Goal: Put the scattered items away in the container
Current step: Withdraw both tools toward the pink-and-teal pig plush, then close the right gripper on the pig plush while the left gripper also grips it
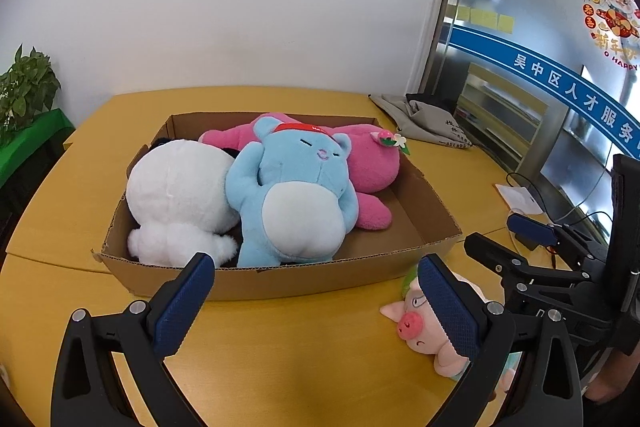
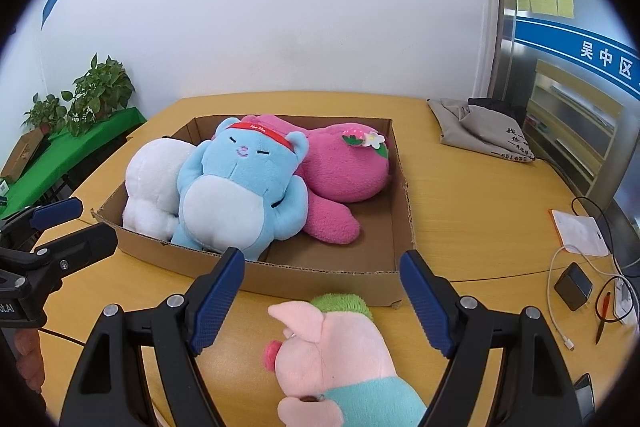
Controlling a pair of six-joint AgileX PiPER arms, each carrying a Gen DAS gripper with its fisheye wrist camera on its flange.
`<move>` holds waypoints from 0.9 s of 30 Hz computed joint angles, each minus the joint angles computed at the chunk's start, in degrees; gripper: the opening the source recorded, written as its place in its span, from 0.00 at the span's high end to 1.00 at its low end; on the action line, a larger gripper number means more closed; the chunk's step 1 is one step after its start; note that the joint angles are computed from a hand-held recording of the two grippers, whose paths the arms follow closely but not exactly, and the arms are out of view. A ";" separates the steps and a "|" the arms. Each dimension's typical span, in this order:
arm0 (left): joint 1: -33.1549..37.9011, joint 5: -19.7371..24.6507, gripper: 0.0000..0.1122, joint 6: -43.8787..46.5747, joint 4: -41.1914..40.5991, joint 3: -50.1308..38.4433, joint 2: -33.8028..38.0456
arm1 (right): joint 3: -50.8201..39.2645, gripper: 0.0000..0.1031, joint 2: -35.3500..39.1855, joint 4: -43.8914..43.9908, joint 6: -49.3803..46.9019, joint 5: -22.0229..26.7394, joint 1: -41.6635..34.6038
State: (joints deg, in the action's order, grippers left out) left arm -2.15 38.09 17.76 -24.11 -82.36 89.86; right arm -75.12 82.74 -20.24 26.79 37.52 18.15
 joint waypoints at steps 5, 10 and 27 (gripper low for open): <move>0.39 0.55 0.09 0.50 -1.49 0.73 -1.03 | 1.12 0.22 -1.22 0.14 -0.45 0.30 -0.26; 0.23 0.74 0.09 0.17 -0.86 1.21 -1.62 | 1.74 0.22 -1.66 0.71 -0.74 -0.01 -0.31; 0.89 1.75 0.09 2.37 -4.55 0.11 1.69 | 6.22 0.22 -3.39 7.97 -7.38 -3.11 -3.36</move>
State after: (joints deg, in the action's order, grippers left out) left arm -1.26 39.84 20.13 -28.66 -82.26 91.55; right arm -68.90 79.35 -12.27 19.40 34.41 14.79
